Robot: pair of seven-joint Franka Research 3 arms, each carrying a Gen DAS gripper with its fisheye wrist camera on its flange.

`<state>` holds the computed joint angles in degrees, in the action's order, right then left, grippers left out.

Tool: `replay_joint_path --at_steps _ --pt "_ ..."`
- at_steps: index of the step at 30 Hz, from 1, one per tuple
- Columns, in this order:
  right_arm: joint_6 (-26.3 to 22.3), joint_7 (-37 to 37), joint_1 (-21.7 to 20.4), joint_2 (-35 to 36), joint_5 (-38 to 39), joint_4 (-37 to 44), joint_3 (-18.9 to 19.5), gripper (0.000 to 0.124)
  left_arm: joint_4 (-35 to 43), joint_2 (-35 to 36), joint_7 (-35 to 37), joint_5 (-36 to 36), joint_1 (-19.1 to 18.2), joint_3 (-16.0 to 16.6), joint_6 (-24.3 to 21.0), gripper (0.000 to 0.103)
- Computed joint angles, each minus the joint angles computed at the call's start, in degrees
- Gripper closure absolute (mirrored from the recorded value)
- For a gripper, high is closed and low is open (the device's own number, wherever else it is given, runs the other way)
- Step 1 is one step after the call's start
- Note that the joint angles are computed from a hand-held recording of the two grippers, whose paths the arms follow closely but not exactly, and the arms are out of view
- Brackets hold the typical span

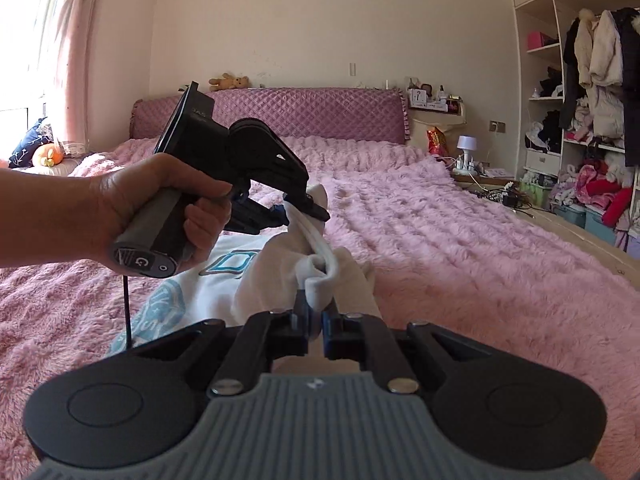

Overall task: Fold small clothes
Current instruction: 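Lift the held edge with both grippers and fold it over the sweatshirt, then open both grippers and release the folded edge onto the sweatshirt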

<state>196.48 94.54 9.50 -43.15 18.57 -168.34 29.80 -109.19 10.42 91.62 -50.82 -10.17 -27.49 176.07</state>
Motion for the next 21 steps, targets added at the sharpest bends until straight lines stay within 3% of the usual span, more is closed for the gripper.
replay_joint_path --at_steps 6,9,11,14,16,19,21 --pt "3.95 0.99 2.12 3.57 1.79 -2.56 -4.32 0.124 1.13 2.26 -17.6 21.97 -8.39 8.02 0.77 0.09" --pt "5.78 0.77 3.12 6.77 2.83 -2.23 -6.62 0.124 3.14 3.46 -27.7 33.71 -13.25 13.96 -2.98 0.09" --pt "5.29 0.23 5.64 9.11 2.32 -1.78 -10.44 0.123 4.88 4.54 -34.64 43.22 -16.92 18.42 -6.64 0.09" --pt "3.59 0.57 7.81 10.54 2.99 -1.73 -14.01 0.113 6.17 5.59 -39.1 49.66 -17.86 19.33 -9.58 0.083" --pt "2.78 0.54 5.83 10.14 4.59 -1.95 -12.45 0.099 6.13 5.31 -41.64 52.6 -17.74 19.23 -10.08 0.074" --pt "1.65 0.11 8.08 8.83 3.41 -2.48 -16.7 0.098 5.49 3.73 -42.07 53.87 -15.38 16.87 -9.32 0.073" --pt "0.54 -0.14 7.97 7.1 3.0 -2.71 -16.97 0.098 4.93 1.33 -43.51 59.3 -15.41 17.49 -10.86 0.071"
